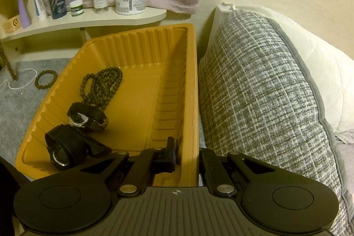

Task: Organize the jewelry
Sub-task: 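Carry the dangling wooden necklace over the orange tray and lower it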

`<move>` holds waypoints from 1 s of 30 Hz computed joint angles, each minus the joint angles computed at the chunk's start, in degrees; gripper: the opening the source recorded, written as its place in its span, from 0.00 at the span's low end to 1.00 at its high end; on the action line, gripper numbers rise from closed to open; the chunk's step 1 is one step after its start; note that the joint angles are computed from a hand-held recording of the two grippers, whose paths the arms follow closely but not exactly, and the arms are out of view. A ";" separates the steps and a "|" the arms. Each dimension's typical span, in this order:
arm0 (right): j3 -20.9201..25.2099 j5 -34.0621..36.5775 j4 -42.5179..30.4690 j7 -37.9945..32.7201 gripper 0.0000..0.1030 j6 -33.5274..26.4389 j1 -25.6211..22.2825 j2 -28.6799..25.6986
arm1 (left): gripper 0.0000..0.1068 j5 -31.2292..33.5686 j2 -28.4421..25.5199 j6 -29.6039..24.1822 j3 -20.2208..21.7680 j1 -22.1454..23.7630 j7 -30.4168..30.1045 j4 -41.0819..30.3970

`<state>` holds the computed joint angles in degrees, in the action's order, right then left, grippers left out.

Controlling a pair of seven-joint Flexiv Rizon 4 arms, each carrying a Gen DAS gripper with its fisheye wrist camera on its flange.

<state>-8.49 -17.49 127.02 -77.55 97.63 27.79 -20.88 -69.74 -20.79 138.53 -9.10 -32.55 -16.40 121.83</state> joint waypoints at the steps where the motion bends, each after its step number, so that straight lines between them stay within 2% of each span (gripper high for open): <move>1: 0.12 0.01 -0.03 -0.09 0.05 0.14 -0.13 -0.10 | 0.06 -0.27 -0.03 0.17 0.00 -0.14 0.81 -0.43; 14: 0.67 0.40 -0.26 -0.49 0.04 0.13 -0.58 -0.20 | 0.06 0.57 -0.39 -2.31 -1.04 -1.10 4.32 -4.38; 22: 1.35 0.47 -0.39 -0.55 0.04 -0.02 -1.20 -0.14 | 0.06 5.03 -3.08 -7.75 -0.69 -1.68 1.74 -8.65; 30: 2.73 0.37 -0.66 -0.45 0.04 -0.39 -2.48 -0.07 | 0.06 8.67 -6.50 -13.50 1.85 -3.68 -0.49 -14.89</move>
